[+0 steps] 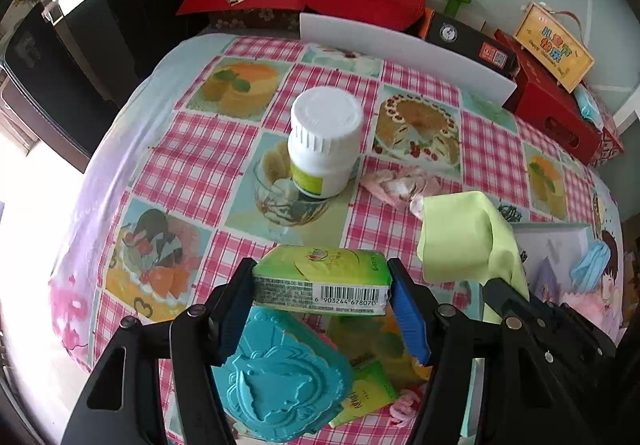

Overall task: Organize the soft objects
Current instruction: 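Carry the green cloth with the right tool while the left tool carries the green box to the tray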

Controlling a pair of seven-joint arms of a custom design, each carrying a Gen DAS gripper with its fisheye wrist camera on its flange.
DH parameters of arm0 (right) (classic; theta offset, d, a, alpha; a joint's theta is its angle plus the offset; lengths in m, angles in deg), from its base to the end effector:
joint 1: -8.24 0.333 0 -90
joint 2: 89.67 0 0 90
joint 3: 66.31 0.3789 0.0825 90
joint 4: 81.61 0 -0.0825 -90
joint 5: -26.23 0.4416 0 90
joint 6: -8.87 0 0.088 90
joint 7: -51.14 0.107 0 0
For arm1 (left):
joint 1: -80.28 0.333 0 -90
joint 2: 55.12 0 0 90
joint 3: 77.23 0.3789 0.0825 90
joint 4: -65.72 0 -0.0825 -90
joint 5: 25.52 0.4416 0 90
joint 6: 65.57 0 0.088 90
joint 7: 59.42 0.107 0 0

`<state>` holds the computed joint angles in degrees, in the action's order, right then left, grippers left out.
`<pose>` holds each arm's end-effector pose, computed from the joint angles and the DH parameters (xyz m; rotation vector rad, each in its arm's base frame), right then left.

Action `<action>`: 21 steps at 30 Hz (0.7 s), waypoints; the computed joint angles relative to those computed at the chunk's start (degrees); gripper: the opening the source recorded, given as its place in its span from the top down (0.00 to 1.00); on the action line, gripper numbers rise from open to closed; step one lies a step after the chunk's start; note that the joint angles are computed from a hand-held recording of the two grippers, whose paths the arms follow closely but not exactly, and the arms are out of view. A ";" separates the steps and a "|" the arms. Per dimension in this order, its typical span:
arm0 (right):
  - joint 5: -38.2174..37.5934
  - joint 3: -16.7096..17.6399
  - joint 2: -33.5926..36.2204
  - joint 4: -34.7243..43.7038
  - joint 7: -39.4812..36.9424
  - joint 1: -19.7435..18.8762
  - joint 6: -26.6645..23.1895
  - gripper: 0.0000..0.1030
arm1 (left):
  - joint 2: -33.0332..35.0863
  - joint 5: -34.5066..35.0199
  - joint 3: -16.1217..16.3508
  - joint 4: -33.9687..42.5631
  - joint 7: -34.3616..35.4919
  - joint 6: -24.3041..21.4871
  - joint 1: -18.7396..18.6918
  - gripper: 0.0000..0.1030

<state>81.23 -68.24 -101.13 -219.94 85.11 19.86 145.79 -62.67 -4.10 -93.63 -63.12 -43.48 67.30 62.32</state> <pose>0.5074 0.0936 0.4348 -2.0667 1.2614 0.1500 0.4650 -0.3144 0.4717 -2.3990 1.4854 -0.3439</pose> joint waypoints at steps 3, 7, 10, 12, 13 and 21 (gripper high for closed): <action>0.48 -0.30 -1.10 -0.32 -0.38 -0.20 0.41 0.90 | -0.51 1.46 -0.32 0.22 -1.34 0.35 0.05 0.36; 2.16 -1.04 -3.27 -0.89 -1.23 -0.36 1.74 0.90 | -1.75 3.65 -0.73 -0.35 -2.10 2.36 -0.08 0.36; 3.90 -1.92 -5.51 -1.55 -2.64 -0.45 2.78 0.90 | -2.53 5.72 -1.44 -0.14 -2.82 2.56 -0.16 0.36; 5.24 -2.51 -6.98 -2.03 -3.74 -0.45 3.80 0.90 | -2.85 7.09 -1.88 0.24 -3.24 2.24 -0.31 0.36; 5.76 -2.80 -7.50 -2.13 -4.16 -0.45 4.17 0.90 | -3.07 7.69 -2.02 0.32 -3.42 2.56 -0.40 0.36; 8.19 -5.20 -11.23 -2.65 -5.23 -1.63 7.68 0.90 | -2.26 12.06 -3.19 2.26 -4.66 4.39 -1.22 0.36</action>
<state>89.42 -73.44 -112.36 -222.59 79.89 18.23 153.48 -64.93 7.95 -96.81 -60.86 -48.14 71.69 61.10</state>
